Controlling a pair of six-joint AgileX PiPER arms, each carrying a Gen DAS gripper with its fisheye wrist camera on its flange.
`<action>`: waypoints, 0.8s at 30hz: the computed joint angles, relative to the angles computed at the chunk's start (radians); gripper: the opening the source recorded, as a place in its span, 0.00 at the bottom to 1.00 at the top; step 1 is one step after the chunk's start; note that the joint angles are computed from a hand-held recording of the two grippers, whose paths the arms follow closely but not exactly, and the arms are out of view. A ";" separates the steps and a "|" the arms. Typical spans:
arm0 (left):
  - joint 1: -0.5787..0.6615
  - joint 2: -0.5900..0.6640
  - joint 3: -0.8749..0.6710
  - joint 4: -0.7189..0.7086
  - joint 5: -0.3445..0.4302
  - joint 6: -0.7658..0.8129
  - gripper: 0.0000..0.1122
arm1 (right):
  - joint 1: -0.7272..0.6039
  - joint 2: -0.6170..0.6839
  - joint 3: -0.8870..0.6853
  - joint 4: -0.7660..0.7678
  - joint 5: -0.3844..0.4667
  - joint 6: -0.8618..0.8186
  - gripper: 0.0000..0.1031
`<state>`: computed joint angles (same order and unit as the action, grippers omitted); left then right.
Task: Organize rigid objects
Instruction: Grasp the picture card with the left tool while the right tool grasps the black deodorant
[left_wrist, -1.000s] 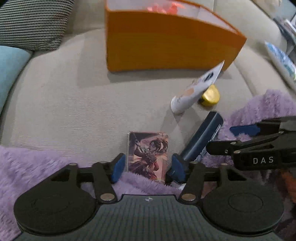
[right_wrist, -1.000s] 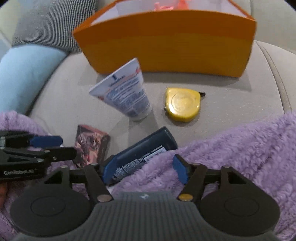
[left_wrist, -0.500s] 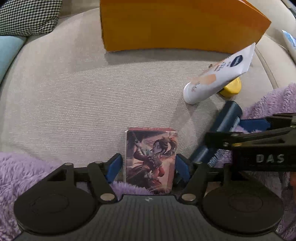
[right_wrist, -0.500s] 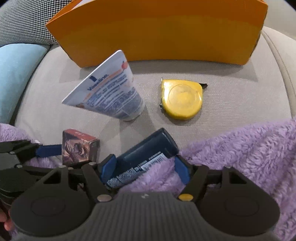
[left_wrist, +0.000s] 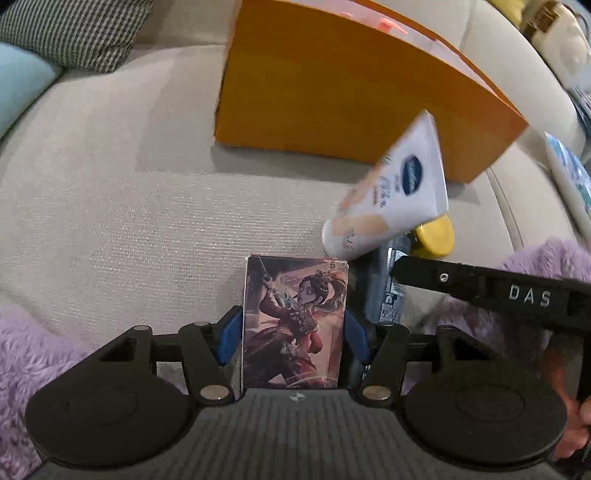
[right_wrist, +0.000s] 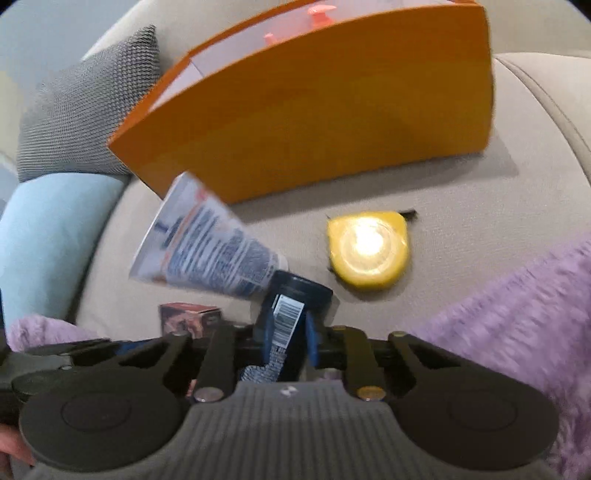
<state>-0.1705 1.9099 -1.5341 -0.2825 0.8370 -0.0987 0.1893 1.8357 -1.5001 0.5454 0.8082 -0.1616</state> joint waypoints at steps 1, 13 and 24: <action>0.006 0.003 0.000 -0.010 0.001 -0.002 0.59 | 0.003 0.005 -0.003 0.007 -0.006 -0.010 0.19; 0.025 0.021 -0.056 0.010 0.117 -0.038 0.64 | -0.004 0.013 0.002 -0.014 0.071 -0.005 0.48; -0.027 0.084 -0.151 0.087 0.199 -0.058 0.71 | 0.019 0.040 -0.016 -0.032 0.098 0.000 0.53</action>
